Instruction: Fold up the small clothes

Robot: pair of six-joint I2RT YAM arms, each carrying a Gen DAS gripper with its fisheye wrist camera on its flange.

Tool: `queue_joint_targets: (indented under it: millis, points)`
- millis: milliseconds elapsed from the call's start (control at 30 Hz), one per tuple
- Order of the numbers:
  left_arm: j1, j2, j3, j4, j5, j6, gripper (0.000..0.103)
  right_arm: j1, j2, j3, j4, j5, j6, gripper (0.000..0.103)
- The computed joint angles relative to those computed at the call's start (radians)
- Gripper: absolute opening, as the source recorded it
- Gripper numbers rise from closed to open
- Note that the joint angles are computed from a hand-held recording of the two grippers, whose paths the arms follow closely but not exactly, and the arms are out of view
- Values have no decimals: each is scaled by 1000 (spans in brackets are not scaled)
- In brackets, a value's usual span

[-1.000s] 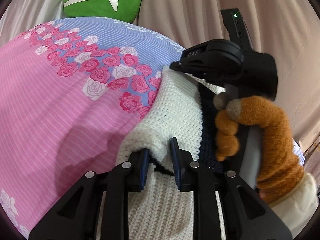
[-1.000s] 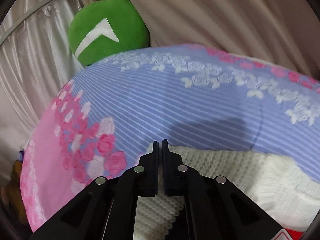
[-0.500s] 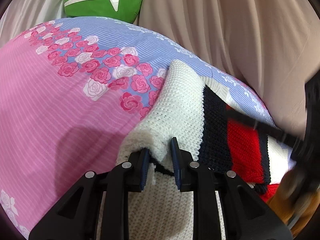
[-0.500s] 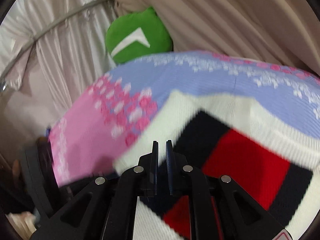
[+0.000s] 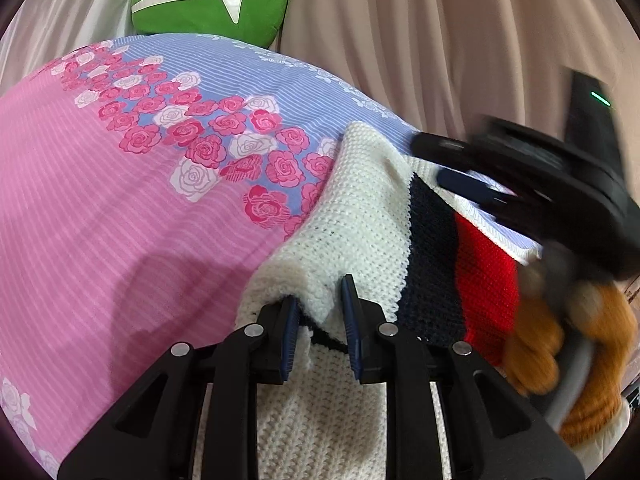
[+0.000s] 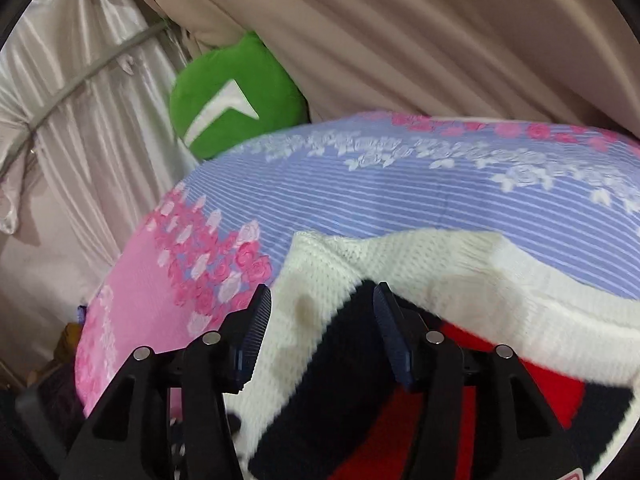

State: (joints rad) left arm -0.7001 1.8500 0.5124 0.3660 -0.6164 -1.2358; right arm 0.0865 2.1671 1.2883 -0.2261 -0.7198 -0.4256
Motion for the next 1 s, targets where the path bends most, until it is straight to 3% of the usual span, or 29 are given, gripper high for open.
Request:
queue_joint_targets:
  millis: [33, 67, 100, 167, 267, 467, 567, 633, 700, 767, 867, 1000]
  points:
    - [0, -1, -2, 1, 1, 1, 21, 33, 23, 25, -8, 51, -7, 55]
    - [0, -1, -1, 1, 0, -1, 21, 64, 37, 41, -9, 115, -16, 35]
    - [-1, 0, 0, 0, 0, -3, 21, 91, 40, 39, 4, 164, -28, 22]
    - [-3, 0, 1, -4, -4, -7, 20, 117, 5, -4, 74, 197, -23, 8]
    - [-8, 2, 0, -2, -11, -12, 20, 127, 22, 15, 123, 203, 43, 4]
    - [-11, 7, 3, -9, -13, -7, 20, 111, 100, 119, 46, 144, 52, 4]
    - [-11, 3, -2, -2, -10, 1, 20, 27, -13, -33, 114, 52, 26, 12]
    - [-7, 0, -4, 0, -6, 6, 20, -93, -114, -147, 111, -55, -61, 17]
    - [-7, 0, 2, -11, -9, 7, 20, -244, -170, -198, 61, -137, -154, 32]
    - [-8, 3, 14, -29, -13, 4, 20, -436, -168, -191, 18, -167, -233, 47]
    - [-9, 6, 26, -49, -19, 2, 20, -634, -112, -170, 124, -90, -215, 55]
    - [-11, 7, 37, -70, -25, 5, 20, -752, 84, 58, -105, -58, -245, 58]
